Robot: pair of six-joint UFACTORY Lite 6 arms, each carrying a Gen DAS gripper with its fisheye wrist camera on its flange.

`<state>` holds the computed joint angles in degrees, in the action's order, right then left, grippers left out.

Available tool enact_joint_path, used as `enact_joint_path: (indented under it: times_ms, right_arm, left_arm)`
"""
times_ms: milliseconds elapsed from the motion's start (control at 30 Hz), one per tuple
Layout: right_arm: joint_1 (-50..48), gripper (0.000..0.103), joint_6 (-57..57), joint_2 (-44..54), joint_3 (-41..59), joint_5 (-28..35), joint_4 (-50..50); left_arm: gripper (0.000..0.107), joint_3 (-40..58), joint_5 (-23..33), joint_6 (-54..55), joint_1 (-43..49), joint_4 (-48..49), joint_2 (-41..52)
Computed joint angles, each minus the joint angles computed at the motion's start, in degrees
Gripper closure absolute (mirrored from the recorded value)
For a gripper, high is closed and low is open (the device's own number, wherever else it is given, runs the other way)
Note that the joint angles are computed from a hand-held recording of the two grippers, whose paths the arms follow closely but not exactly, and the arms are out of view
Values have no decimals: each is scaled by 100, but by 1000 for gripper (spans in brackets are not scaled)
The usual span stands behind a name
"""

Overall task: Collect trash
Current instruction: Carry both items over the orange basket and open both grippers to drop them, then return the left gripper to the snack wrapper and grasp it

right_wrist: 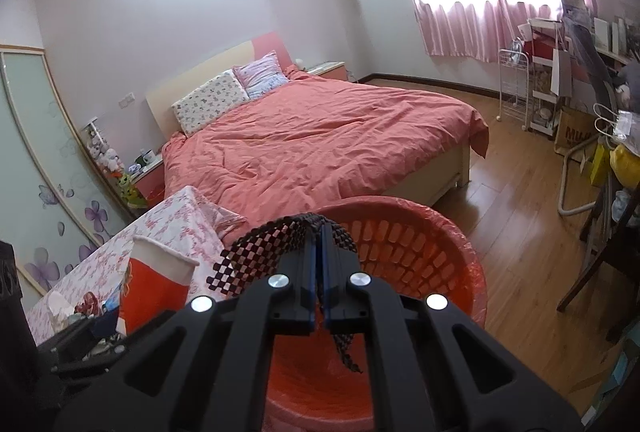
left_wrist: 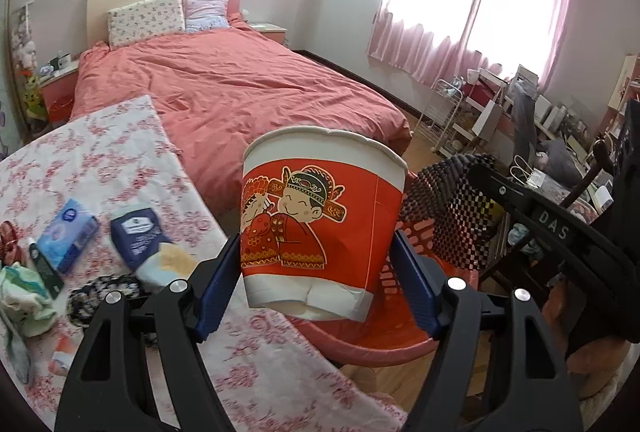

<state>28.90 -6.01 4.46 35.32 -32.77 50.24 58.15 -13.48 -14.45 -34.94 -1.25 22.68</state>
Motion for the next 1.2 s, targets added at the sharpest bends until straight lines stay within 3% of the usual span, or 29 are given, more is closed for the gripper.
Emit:
enact_joint_path:
  times_ms: [200, 367, 467, 767, 1067, 1200]
  right_arm:
    - [-931, 83, 1588, 483, 222, 683, -1833]
    - [-1096, 71, 2053, 648, 157, 647, -2247]
    - [-1139, 70, 2028, 576, 56, 606, -2212]
    - [-343, 68, -175, -51, -156, 374, 97]
    - [1243, 64, -1785, -35, 296, -123, 2091]
    - [1905, 64, -2157, 472, 861, -263, 2561]
  left_arm:
    - [33, 700, 323, -49, -184, -18, 720]
    - [31, 1003, 601, 61, -263, -167, 1072]
    - [31, 1011, 691, -47, -240, -108, 1129]
    - [31, -187, 267, 2767, -41, -2985, 58]
    - [31, -2335, -480, 4755, 679, -4752, -1973]
    - [31, -3203, -520, 4864, 1360, -4642, -2861]
